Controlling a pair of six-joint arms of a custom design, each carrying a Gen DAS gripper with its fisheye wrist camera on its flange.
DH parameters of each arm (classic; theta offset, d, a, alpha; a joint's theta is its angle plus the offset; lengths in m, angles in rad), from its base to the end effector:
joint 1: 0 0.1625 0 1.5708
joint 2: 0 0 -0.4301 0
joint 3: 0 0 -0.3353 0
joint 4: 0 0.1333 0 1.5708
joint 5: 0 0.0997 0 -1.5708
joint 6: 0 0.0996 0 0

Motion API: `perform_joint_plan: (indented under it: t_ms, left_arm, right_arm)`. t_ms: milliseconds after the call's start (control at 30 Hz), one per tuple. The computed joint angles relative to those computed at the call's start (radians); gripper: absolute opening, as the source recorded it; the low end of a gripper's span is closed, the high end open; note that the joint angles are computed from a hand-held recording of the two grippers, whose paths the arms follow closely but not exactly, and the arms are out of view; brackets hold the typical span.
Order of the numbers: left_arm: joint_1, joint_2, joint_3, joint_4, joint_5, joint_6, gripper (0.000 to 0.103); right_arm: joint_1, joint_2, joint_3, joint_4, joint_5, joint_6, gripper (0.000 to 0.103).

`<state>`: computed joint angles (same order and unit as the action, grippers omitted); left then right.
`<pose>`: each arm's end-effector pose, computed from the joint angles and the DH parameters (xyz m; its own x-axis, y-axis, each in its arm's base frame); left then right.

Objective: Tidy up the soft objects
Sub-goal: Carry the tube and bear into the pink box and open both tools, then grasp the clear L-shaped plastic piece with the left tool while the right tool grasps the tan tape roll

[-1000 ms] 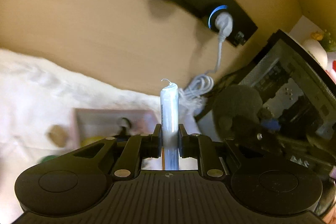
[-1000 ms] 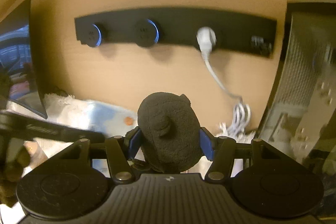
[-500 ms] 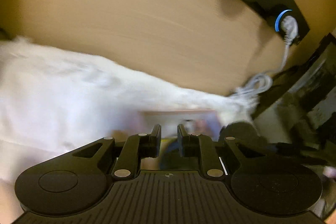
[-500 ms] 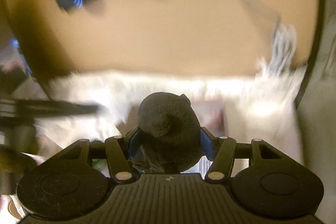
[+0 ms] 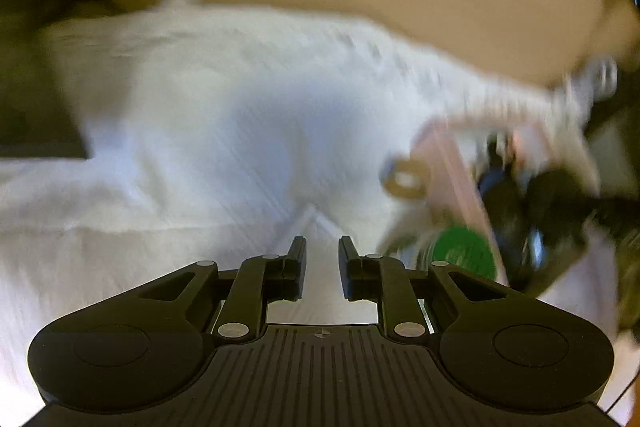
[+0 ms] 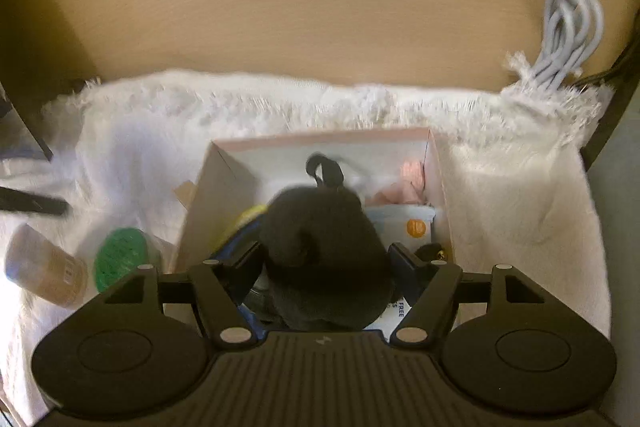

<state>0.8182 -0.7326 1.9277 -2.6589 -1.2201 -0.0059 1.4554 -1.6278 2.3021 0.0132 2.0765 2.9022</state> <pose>-0.2413 -0.5028 0.0346 -0.6644 0.6644 -0.3422 0.6757 0.7297 0.1048 0.0567 -0.2497 0.2502 -0.8197 0.3097 0.4819 -0.1249 0.7245 -0.6779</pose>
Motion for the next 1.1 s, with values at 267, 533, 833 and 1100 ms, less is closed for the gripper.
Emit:
perform_joint_plan:
  t_ms: [267,533,833,1100]
  left_arm:
    - [0.0,0.157,-0.176,0.188,0.099,0.238,0.021]
    - [0.008,0.237,-0.249,0.249,0.12,0.299,0.021]
    - [0.022,0.224,-0.296,0.302,0.102,0.312,0.021]
    - [0.023,0.235,-0.324,0.329,0.132,0.287,0.022]
  right_arm:
    - [0.357,-0.032,-0.055,0.085,0.214,0.159,0.071]
    - [0.453,0.073,-0.094,0.137,0.347,0.293,0.071]
    - [0.425,0.077,-0.072,0.094,0.331,0.277,0.071]
    - [0.352,0.058,-0.062,0.068,0.264,0.209,0.071]
